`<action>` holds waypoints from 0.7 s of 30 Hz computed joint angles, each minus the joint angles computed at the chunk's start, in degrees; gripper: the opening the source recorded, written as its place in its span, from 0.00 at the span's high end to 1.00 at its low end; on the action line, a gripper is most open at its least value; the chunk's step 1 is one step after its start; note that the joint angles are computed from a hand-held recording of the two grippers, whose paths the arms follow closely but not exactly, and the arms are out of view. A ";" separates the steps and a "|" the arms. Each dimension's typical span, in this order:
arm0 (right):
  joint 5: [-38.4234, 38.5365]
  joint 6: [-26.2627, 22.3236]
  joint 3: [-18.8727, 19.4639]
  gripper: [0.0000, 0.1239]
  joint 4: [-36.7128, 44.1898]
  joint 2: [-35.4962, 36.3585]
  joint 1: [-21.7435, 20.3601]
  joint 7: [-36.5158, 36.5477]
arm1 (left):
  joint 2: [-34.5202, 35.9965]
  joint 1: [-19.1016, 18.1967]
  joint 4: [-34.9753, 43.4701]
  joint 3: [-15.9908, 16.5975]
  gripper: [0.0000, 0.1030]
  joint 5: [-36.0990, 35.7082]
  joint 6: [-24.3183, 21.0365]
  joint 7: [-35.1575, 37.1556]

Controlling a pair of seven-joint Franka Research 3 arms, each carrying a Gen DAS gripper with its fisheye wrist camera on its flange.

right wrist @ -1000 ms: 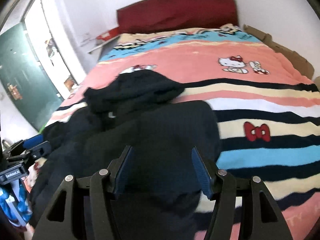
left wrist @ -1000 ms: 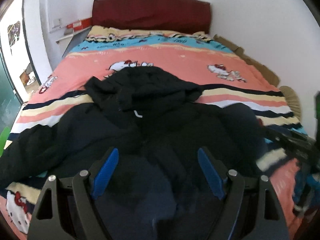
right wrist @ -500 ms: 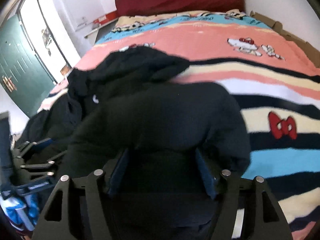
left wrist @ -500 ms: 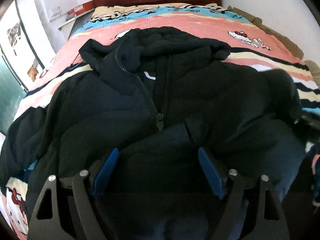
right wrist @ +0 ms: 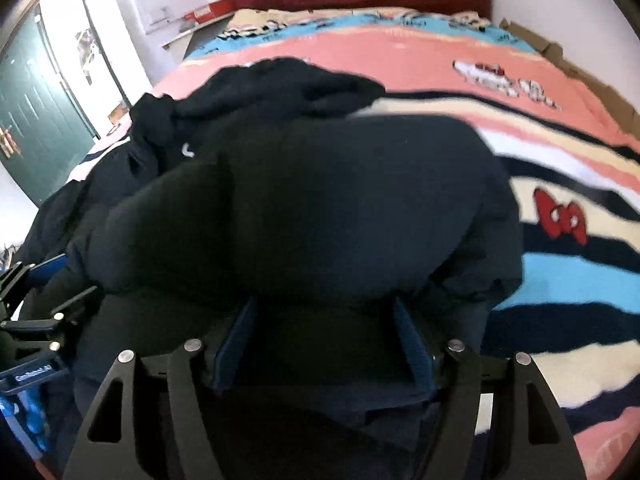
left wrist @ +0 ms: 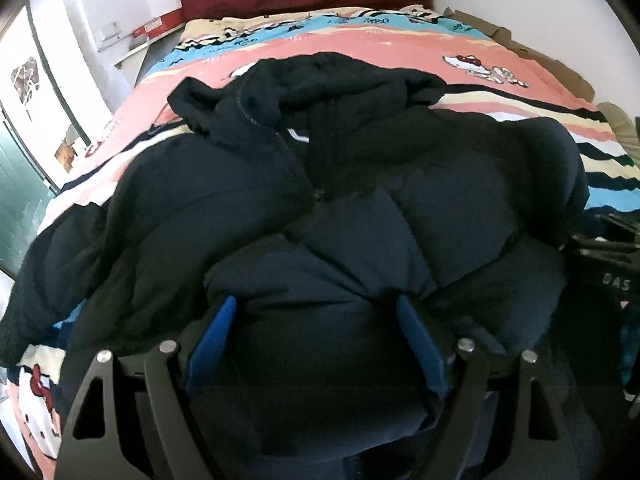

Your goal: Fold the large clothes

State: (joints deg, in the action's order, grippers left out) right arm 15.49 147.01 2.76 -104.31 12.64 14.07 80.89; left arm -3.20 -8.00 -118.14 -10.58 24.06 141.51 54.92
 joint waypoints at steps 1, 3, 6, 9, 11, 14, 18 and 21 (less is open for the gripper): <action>0.48 -0.36 0.09 0.45 0.19 0.30 -0.20 -0.36 | 0.04 0.06 -0.21 -0.03 0.20 0.56 -0.03 -0.81; 0.28 -0.73 -0.07 0.45 0.22 0.92 -0.16 -0.03 | -0.07 0.06 -0.74 -0.07 0.20 0.92 0.28 -1.57; -1.56 -1.59 -0.57 0.45 0.37 1.18 0.37 1.50 | 0.37 -0.10 -0.27 -0.10 0.20 0.65 -0.61 -0.89; -7.40 -5.40 -1.63 0.45 1.39 -0.25 2.04 6.48 | -0.84 -0.06 -0.48 0.12 0.20 -1.14 -1.07 -0.28; -7.05 -3.89 -1.05 0.45 -0.62 -2.69 1.76 6.22 | -3.22 0.10 -2.58 0.04 0.20 -0.65 0.77 -1.72; -3.92 -1.13 0.12 0.45 -4.80 -6.71 1.29 3.95 | -3.02 -0.17 -2.16 -0.32 0.20 -1.54 -1.99 -1.03; -8.21 -6.34 -0.13 0.44 -4.45 -6.27 1.85 8.73 | -4.30 -0.48 -3.01 0.23 0.20 -5.25 -1.43 2.59; -8.89 -7.18 -0.21 0.44 -4.93 -7.53 1.76 11.32 | -8.34 -0.22 -5.93 0.71 0.20 -6.69 0.80 3.57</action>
State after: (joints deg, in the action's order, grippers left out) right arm 6.60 139.84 2.55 -109.24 5.11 15.84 92.21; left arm -11.54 -8.22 -124.07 -9.87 17.37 142.32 58.49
